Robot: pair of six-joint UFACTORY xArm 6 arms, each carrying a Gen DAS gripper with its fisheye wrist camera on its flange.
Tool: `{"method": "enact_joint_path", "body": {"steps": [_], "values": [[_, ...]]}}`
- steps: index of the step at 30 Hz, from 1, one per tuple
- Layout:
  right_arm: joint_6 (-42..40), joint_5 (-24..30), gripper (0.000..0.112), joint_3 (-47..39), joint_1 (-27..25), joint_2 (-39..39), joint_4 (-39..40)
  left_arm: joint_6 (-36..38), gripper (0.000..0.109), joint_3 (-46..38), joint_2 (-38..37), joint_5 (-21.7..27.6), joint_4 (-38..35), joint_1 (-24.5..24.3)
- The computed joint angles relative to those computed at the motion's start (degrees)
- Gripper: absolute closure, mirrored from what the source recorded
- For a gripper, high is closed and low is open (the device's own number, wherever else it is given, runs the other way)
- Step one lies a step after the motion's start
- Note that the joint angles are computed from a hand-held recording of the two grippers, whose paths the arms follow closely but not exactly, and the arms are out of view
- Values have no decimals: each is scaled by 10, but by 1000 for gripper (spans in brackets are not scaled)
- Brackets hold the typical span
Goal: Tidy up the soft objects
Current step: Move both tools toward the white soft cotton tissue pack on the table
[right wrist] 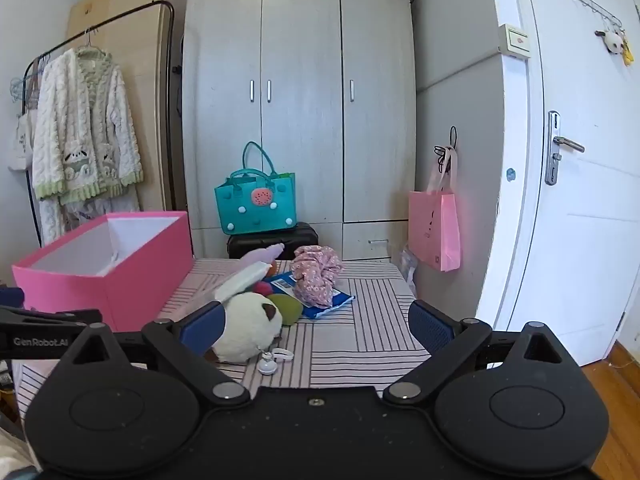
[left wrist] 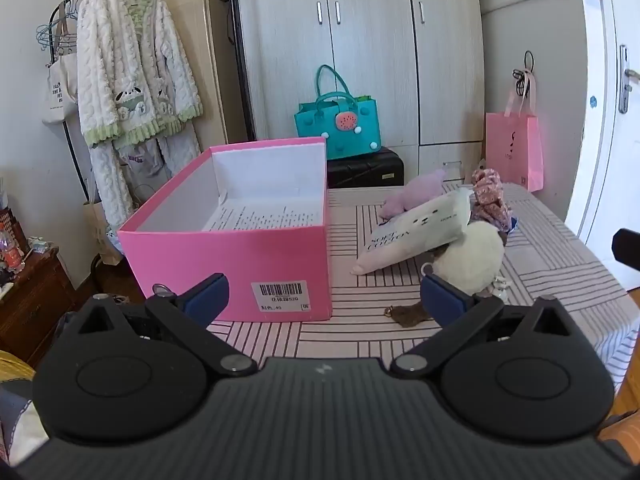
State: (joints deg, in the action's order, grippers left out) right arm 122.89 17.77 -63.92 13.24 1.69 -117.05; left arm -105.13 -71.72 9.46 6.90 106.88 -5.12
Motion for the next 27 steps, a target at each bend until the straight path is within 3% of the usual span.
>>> {"method": "enact_joint_path", "body": {"steps": [4,8,10,17,27], "values": [[-7,-5,13,6,-5,-2,1,-39,6,2,3,14,29,1],[-59,-14,13,-19,-11,31,36,20,6,-2,22,27,-31,-4],[-43,-8,13,-18,-8,32,18,60,6,-4,27,32,-76,-5],[-5,-21,13,-32,-14,51,-11,94,6,-1,29,28,-105,-6],[5,-36,12,-35,-20,61,-7,55,6,-9,37,18,-79,-6]]}}
